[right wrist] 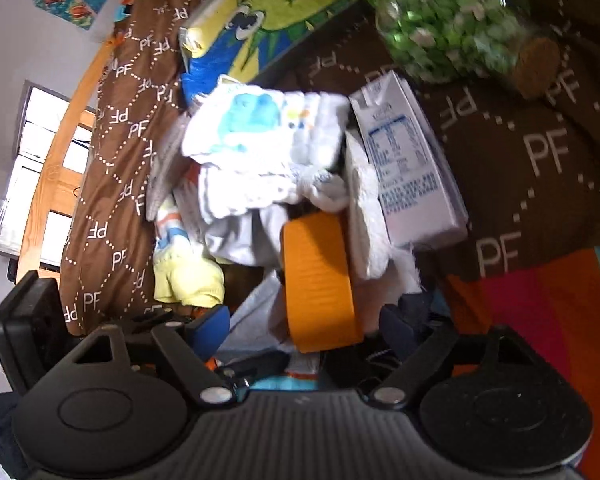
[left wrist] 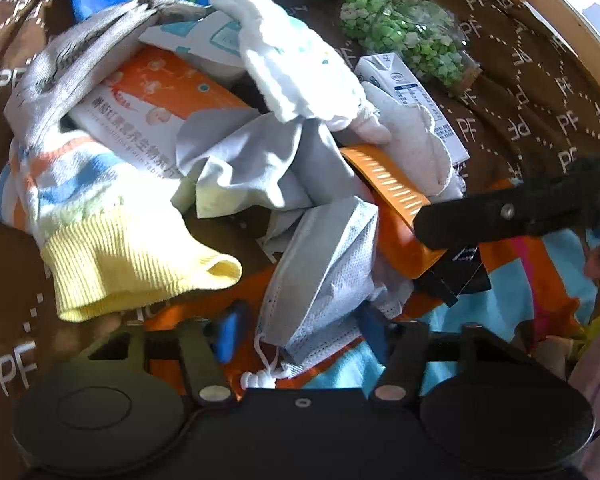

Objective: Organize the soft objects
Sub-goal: 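Grasp the grey face mask with the left tool while the right tool grasps the orange comb, then carry the mask with the left tool while the right tool drops the orange comb into the tray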

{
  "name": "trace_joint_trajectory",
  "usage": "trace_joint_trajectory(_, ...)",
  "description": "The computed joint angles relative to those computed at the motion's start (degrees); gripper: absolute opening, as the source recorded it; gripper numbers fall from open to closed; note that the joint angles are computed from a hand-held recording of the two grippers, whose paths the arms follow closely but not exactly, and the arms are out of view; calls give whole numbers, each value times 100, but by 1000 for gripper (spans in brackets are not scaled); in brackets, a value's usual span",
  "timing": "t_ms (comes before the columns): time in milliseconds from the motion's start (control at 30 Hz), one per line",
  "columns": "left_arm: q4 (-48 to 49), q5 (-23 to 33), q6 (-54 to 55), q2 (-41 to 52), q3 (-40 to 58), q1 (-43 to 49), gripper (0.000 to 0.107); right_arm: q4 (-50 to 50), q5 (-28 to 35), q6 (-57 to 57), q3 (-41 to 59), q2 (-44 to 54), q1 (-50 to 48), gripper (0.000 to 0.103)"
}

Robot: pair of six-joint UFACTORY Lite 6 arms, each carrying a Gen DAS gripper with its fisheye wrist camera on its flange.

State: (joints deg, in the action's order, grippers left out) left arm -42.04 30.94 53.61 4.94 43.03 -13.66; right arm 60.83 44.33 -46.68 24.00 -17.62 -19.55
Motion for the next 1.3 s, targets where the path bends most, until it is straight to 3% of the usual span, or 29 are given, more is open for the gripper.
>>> trace_joint_trajectory(67,207,36,-363,59,62,23,48,113,-52,-28,-13,106,62,83)
trace_joint_trajectory(200,192,75,-492,144,113,115,41,152,-436,88,-54,175,370,76)
trace_joint_trajectory(400,-38,330,-494,306,225,373,30,-188,-941,435,-63,257,817,57)
trace_joint_trajectory(467,-99,446,-445,310,232,491,25,-329,-1061,577,-76,221,940,46)
trace_joint_trajectory(700,-312,682,-273,-320,-73,571,13,-540,-986,706,-220,-225,869,45)
trace_joint_trajectory(1033,-671,1405,126,-2352,-916,1138,10,-1495,-483,1494,-789,-2621,729,44)
trace_joint_trajectory(1300,-1243,2025,593,-3759,-1228,1896,10,-3163,-630,3430,-938,-4853,1760,43)
